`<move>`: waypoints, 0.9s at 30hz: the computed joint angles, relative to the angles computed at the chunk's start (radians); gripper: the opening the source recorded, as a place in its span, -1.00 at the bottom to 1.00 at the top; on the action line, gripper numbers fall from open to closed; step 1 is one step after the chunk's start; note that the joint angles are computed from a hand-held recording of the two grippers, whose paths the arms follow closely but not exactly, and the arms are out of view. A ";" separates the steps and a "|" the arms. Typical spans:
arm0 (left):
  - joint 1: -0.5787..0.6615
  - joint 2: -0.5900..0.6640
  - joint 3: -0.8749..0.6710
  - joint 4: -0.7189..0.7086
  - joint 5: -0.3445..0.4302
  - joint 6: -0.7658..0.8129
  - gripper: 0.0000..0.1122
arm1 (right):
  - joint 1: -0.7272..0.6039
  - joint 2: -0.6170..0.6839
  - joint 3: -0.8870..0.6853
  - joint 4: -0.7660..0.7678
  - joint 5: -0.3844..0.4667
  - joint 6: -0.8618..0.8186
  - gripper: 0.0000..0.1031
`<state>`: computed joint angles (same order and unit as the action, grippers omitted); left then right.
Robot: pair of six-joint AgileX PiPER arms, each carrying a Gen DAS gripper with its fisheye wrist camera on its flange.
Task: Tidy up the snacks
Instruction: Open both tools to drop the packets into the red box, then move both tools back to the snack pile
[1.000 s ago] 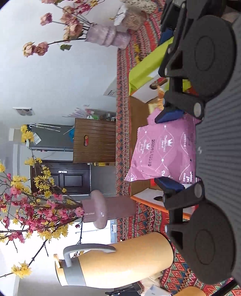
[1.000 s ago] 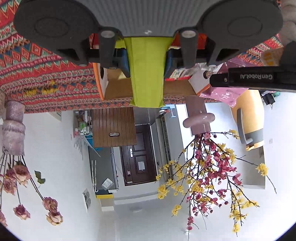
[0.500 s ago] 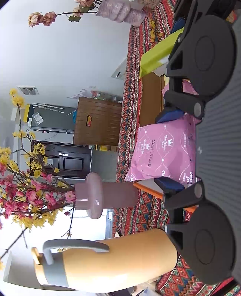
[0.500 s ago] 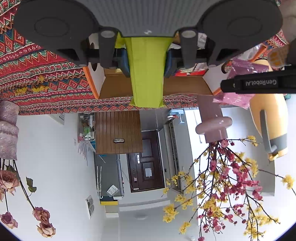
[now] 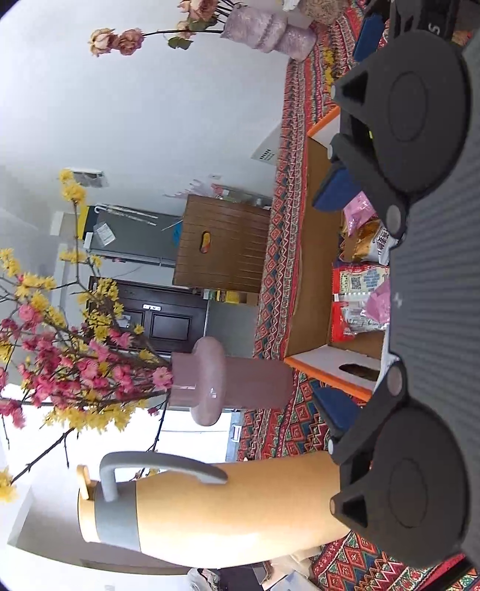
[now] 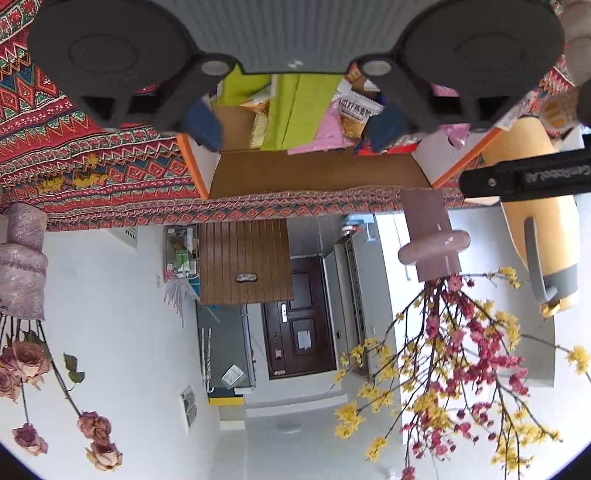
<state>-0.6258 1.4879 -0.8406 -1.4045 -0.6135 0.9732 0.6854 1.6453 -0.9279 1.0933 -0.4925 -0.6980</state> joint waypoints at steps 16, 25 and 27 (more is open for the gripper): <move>-0.088 -0.087 0.002 -0.141 -0.109 0.130 0.84 | 0.015 -0.065 0.036 0.018 -0.021 -0.008 1.00; -0.155 -0.210 0.102 -0.206 -0.155 0.184 0.84 | 0.086 -0.165 0.122 0.127 -0.054 -0.098 1.00; -0.164 -0.243 0.131 -0.214 -0.157 0.192 0.84 | 0.108 -0.185 0.144 0.167 -0.069 -0.127 1.00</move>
